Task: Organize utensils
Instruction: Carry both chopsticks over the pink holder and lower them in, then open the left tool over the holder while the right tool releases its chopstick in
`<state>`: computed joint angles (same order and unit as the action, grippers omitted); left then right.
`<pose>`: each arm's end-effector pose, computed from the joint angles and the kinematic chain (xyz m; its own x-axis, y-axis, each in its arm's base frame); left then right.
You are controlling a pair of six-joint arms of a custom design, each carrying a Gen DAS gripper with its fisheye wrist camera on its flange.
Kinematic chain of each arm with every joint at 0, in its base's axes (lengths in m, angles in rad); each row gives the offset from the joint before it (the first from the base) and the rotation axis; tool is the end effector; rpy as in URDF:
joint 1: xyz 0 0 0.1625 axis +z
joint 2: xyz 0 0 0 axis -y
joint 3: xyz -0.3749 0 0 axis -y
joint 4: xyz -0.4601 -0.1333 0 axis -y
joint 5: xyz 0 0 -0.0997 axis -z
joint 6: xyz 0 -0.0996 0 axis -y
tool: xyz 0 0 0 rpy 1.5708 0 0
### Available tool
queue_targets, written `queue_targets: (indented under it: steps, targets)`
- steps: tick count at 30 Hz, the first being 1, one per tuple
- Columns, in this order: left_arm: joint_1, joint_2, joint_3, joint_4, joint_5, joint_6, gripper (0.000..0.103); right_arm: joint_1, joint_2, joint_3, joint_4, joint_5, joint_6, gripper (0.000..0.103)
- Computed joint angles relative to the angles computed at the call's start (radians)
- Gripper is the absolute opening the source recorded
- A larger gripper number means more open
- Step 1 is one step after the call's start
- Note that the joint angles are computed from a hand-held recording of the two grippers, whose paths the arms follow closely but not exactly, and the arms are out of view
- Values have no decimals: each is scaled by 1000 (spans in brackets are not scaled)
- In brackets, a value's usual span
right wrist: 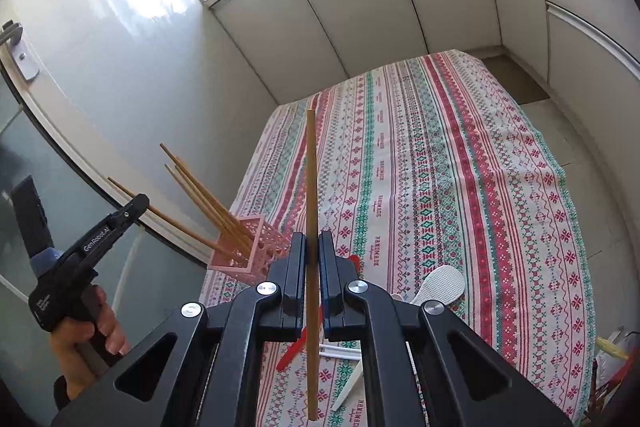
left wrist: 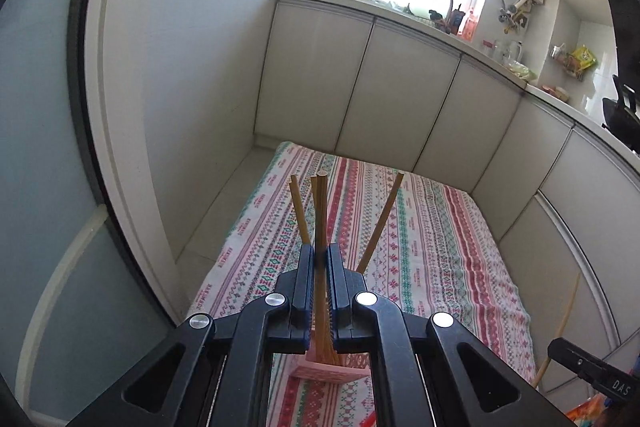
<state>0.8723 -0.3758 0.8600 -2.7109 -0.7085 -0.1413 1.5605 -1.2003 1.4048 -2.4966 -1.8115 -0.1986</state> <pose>-0.4024 -0.8040 0.0954 -0.8600 -0.0223 -0.5099 0.3924 0.6098 -0.6885 0.1021 -0.7261 0.4117 -0.9520 0.0160 0.3058 -0.1837 0.7692 -0.6121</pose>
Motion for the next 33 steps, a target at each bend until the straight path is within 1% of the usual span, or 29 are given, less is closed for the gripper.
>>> queue_targets:
  steps: [3, 6, 8, 9, 10, 11, 12, 13, 15, 16, 19, 23, 25, 30, 33]
  targets:
    - [11, 9, -23, 45, -15, -35, 6, -1, 0, 0, 3, 0, -1, 6]
    - [23, 28, -55, 68, -32, -39, 6, -1, 4, -3, 2, -2, -4, 6]
    - [31, 39, -73, 75, -53, -36, 8, -1, 5, -2, 2, -3, -4, 6]
    - [36, 44, -79, 69, -63, -31, 12, -1, 5, -2, 1, -4, -5, 6]
    - [38, 49, -88, 73, -68, -28, 20, 0, 7, -4, 1, -4, -5, 6]
    - [41, 53, -94, 77, -71, -29, 25, 0, 8, -4, 0, -5, -6, 6]
    - [43, 54, -95, 79, -69, -33, 35, 1, 9, -4, -1, -6, -7, 6]
    - [44, 52, -92, 78, -67, -38, 40, 1, 10, -3, -2, -7, -7, 6]
    - [43, 40, -77, 74, -74, -45, 44, 2, 11, -3, -6, -8, -10, 6]
    - [42, 38, -78, 76, -77, -46, 50, 2, 11, -2, -9, -7, -11, 6]
    - [35, 8, -40, 77, -80, -48, 62, 4, 11, -1, -25, -3, -14, 6]
    - [19, -56, 41, 156, -51, -104, 68, 13, 17, -4, -56, 5, -22, 6]
    - [12, -91, 86, 199, -40, -144, 73, 20, 24, -6, -85, 8, -28, 6]
    - [-1, -165, 180, 291, 0, -210, 78, 44, 64, -33, -167, 36, -53, 6]
    - [2, -200, 231, 307, 14, -244, 78, 62, 105, -60, -243, 66, -90, 6]
